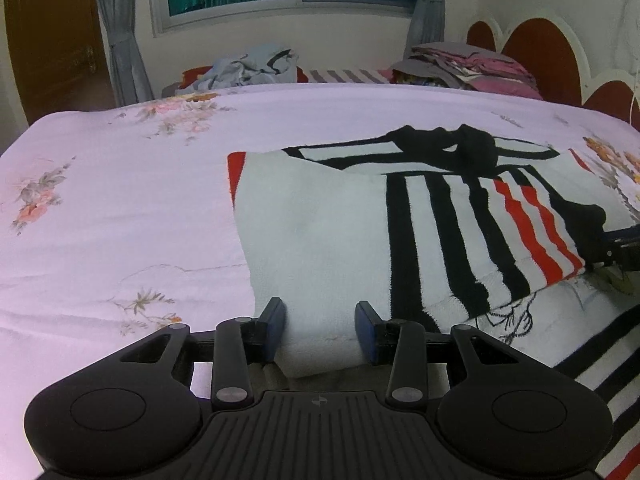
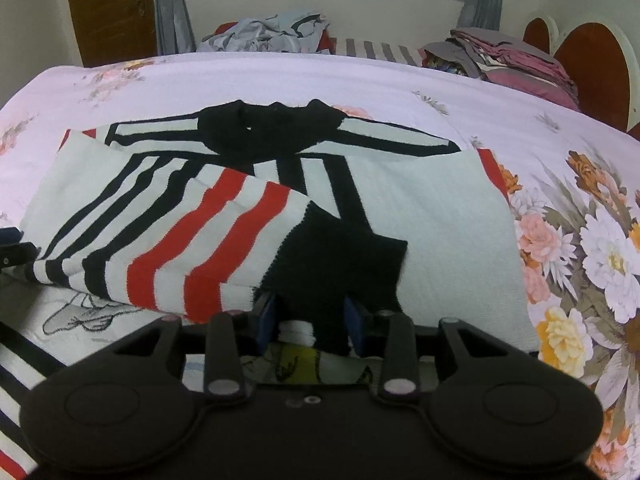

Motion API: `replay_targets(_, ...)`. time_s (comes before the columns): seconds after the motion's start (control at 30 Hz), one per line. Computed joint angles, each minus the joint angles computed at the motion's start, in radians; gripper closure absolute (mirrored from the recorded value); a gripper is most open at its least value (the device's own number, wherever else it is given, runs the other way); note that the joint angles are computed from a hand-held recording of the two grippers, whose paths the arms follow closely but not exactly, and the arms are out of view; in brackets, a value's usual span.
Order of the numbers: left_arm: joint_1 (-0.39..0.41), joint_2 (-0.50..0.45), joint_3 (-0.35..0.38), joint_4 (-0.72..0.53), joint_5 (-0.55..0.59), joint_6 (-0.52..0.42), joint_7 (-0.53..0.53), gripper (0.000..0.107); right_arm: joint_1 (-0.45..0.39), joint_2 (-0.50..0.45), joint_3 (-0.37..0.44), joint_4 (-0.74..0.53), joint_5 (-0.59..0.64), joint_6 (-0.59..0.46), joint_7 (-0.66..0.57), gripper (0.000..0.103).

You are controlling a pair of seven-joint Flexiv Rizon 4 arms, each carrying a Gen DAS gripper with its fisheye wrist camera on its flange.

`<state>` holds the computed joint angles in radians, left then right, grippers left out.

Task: Fold small clothes

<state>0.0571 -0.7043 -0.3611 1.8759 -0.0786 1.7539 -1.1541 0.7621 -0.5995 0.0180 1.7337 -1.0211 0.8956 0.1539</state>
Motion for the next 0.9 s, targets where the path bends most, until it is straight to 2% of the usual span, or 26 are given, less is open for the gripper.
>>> replay_targets(0.17,0.003,-0.002,-0.002,-0.006,0.0,-0.008,0.003,0.067,-0.001,0.007,-0.001,0.005,0.004,0.001,0.038,0.068)
replay_targets(0.2,-0.008,0.005,0.01,-0.007,-0.005,-0.016,0.0,0.067,0.009,0.018,-0.009,0.01,-0.009,-0.016,0.063,0.065)
replay_targets(0.27,-0.001,0.018,0.002,0.003,-0.012,-0.014,-0.005,0.067,0.019,0.056,-0.033,0.059,-0.085,-0.017,0.195,0.057)
replay_targets(0.37,0.017,0.022,-0.012,0.017,0.0,-0.009,0.004,0.067,-0.026,0.089,-0.017,0.121,-0.128,0.024,0.336,0.056)
replay_targets(0.43,0.02,0.013,-0.014,0.017,0.005,-0.002,0.011,0.067,-0.071,0.094,-0.012,0.156,-0.166,0.118,0.433,0.056)
replay_targets(0.47,0.021,0.011,-0.016,0.015,0.003,-0.002,0.009,0.067,-0.083,0.094,-0.025,0.169,-0.223,0.168,0.494,0.056)
replay_targets(0.53,0.014,0.007,-0.01,0.005,-0.002,-0.01,0.006,0.067,-0.107,0.086,-0.032,0.168,-0.302,0.23,0.564,0.06)
replay_targets(0.57,0.006,0.004,-0.002,-0.002,-0.003,-0.014,0.009,0.067,-0.119,0.081,-0.032,0.165,-0.333,0.255,0.586,0.069)
replay_targets(0.63,-0.003,0.001,0.008,-0.01,-0.004,-0.02,0.015,0.067,-0.134,0.068,-0.013,0.151,-0.323,0.26,0.535,0.094)
replay_targets(0.83,0.019,-0.001,-0.017,-0.008,-0.005,-0.033,0.04,0.067,-0.117,0.096,0.023,0.157,-0.266,0.169,0.435,0.097)
replay_targets(0.9,0.023,-0.003,-0.023,-0.011,-0.006,-0.037,0.049,0.067,-0.115,0.083,0.016,0.161,-0.27,0.182,0.463,0.097)
